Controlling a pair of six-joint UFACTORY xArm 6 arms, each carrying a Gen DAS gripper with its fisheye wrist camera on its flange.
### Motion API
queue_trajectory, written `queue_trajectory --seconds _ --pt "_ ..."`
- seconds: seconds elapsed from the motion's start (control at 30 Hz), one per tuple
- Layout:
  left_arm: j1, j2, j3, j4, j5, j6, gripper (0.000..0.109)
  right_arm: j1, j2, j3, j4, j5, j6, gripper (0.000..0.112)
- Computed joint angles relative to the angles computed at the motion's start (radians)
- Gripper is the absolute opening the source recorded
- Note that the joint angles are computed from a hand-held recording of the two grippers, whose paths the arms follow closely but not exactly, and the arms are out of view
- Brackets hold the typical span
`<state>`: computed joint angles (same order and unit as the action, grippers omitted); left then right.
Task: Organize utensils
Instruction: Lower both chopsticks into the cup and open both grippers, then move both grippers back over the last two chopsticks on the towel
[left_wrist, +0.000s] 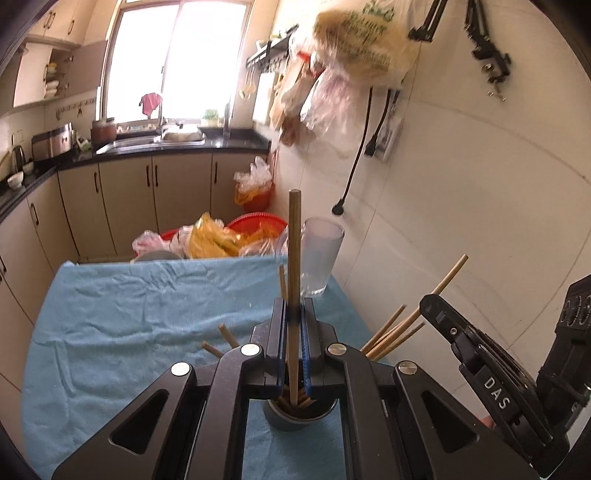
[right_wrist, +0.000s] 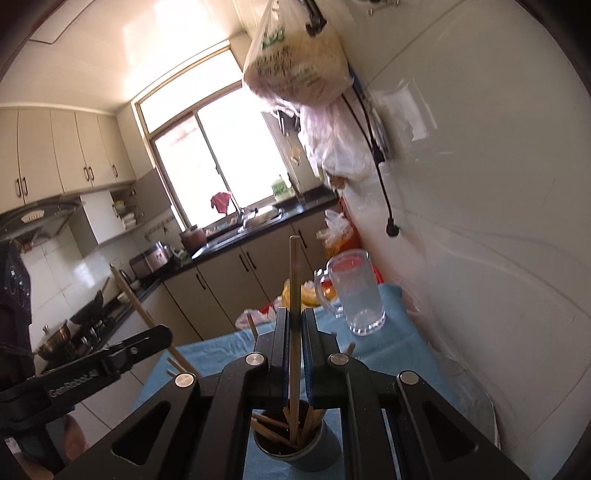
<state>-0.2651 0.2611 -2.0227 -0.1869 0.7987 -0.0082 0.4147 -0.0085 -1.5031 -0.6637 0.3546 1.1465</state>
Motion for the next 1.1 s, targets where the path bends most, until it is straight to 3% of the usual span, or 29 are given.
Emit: queue_trajectory --seconds 0.23,0.33,0.47,0.6,0.73,0.83,0.97,1.1 --pt "0.011 0.021 -0.002 0.009 0.015 -0.011 0.007 0.007 0.044 -0.019 0.124 0.010 -0.126 0.007" --pt "0.015 0.012 0.006 -0.007 0.007 -0.003 0.009 0.003 0.045 -0.020 0.119 0.008 -0.112 0.009" --pt "0.018 -0.029 0.053 -0.011 -0.029 -0.004 0.025 -0.001 0.022 -0.007 0.084 0.005 -0.077 0.009" --pt "0.023 -0.144 0.204 -0.001 -0.115 -0.005 0.029 0.002 -0.031 0.030 0.010 0.022 -0.007 0.013" --pt "0.034 -0.301 0.435 0.081 -0.258 -0.070 0.057 0.029 -0.094 0.094 -0.035 0.061 0.021 0.031" --pt "0.054 -0.406 0.587 0.133 -0.313 -0.114 0.060 0.070 -0.131 0.138 -0.085 0.120 0.049 0.032" --pt "0.087 -0.508 0.734 0.201 -0.334 -0.158 0.063 0.136 -0.159 0.189 -0.130 0.198 0.073 0.040" --pt "0.126 -0.611 0.879 0.220 -0.325 -0.167 0.064 0.191 -0.168 0.219 -0.155 0.262 0.097 0.041"
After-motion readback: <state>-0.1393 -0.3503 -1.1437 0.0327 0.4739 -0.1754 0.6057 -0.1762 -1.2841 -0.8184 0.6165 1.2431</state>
